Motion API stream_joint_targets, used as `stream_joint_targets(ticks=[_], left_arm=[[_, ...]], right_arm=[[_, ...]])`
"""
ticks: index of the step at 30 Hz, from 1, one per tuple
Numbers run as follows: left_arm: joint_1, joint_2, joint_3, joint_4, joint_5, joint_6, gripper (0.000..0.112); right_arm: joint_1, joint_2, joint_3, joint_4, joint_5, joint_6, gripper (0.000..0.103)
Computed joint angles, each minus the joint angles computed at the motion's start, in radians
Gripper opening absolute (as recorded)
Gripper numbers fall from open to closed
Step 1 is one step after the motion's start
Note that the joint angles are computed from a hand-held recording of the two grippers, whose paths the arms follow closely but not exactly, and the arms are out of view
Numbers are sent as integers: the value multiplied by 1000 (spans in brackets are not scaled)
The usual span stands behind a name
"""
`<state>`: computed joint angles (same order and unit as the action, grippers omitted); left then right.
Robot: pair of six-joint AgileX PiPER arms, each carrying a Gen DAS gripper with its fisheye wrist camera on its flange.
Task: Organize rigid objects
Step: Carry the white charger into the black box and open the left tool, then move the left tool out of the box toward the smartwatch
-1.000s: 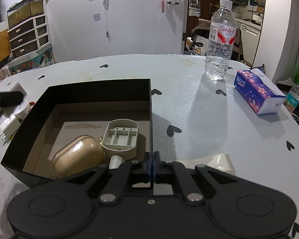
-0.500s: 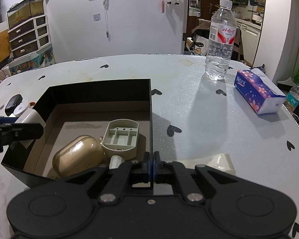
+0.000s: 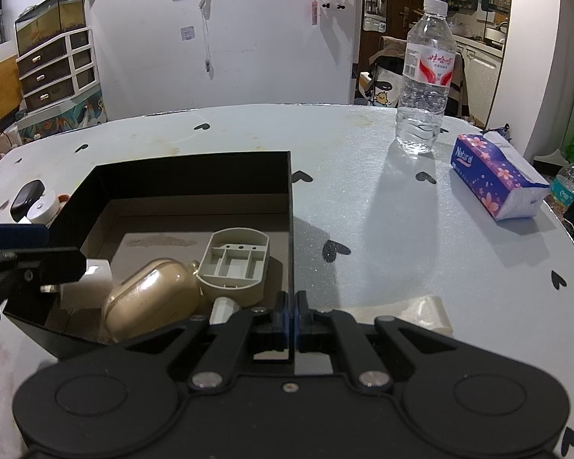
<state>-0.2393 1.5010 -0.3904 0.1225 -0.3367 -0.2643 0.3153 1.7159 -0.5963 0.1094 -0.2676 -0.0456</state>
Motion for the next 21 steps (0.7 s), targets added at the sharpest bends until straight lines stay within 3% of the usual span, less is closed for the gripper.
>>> stream_joint_targets(ticks=[21], left_arm=[[8, -13, 13, 75, 2, -75, 72]], right_arm=[[4, -1, -2, 12, 3, -9, 3]])
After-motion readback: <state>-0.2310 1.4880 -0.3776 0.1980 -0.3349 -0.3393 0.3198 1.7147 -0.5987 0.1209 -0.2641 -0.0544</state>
